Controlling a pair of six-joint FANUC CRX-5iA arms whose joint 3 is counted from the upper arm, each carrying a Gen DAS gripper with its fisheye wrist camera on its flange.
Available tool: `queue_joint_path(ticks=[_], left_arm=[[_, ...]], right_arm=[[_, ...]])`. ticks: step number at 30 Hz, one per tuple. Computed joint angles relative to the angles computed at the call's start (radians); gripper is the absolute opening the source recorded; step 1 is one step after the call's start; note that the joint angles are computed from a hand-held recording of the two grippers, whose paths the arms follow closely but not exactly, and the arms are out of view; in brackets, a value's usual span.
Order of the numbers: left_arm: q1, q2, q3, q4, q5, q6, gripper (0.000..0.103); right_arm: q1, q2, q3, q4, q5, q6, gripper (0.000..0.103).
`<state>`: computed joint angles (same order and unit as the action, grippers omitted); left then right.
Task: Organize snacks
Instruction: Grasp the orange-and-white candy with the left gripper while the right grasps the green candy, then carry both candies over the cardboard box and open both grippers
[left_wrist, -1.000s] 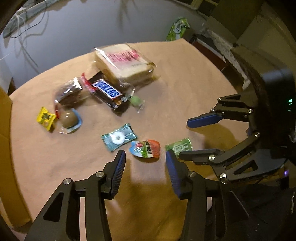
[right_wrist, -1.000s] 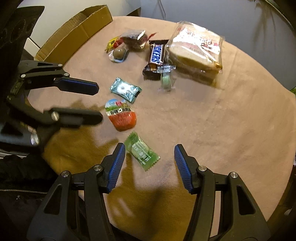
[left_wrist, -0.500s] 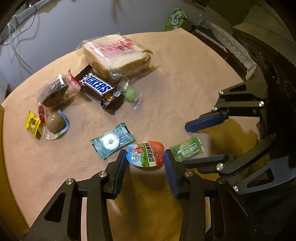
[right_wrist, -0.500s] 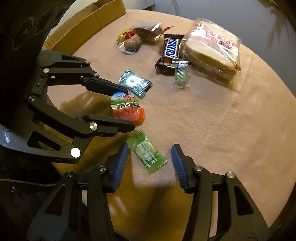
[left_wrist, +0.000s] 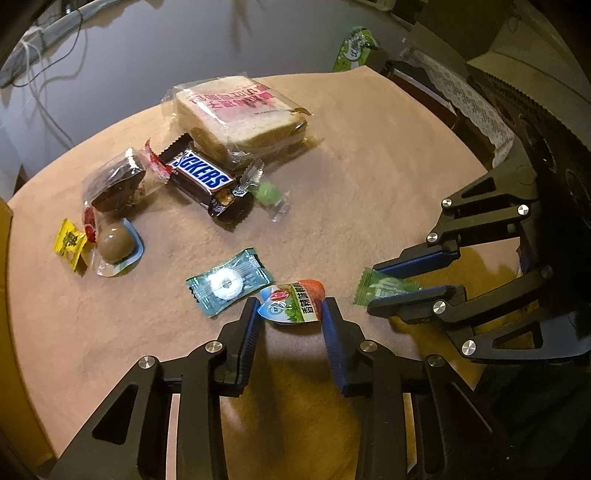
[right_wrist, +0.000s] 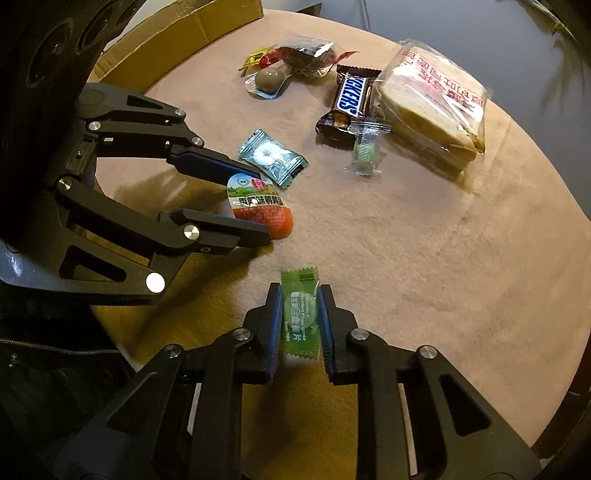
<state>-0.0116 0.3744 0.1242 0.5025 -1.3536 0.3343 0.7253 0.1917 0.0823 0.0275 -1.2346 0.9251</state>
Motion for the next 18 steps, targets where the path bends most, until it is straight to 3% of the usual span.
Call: queue_joint_path(ticks=[18], left_arm=[[0.088,0.011,0.043,0.085,-0.032,0.050,0.029]], right_arm=[[-0.043,-0.078,-0.022,0.045,0.038,-0.078,0.019]])
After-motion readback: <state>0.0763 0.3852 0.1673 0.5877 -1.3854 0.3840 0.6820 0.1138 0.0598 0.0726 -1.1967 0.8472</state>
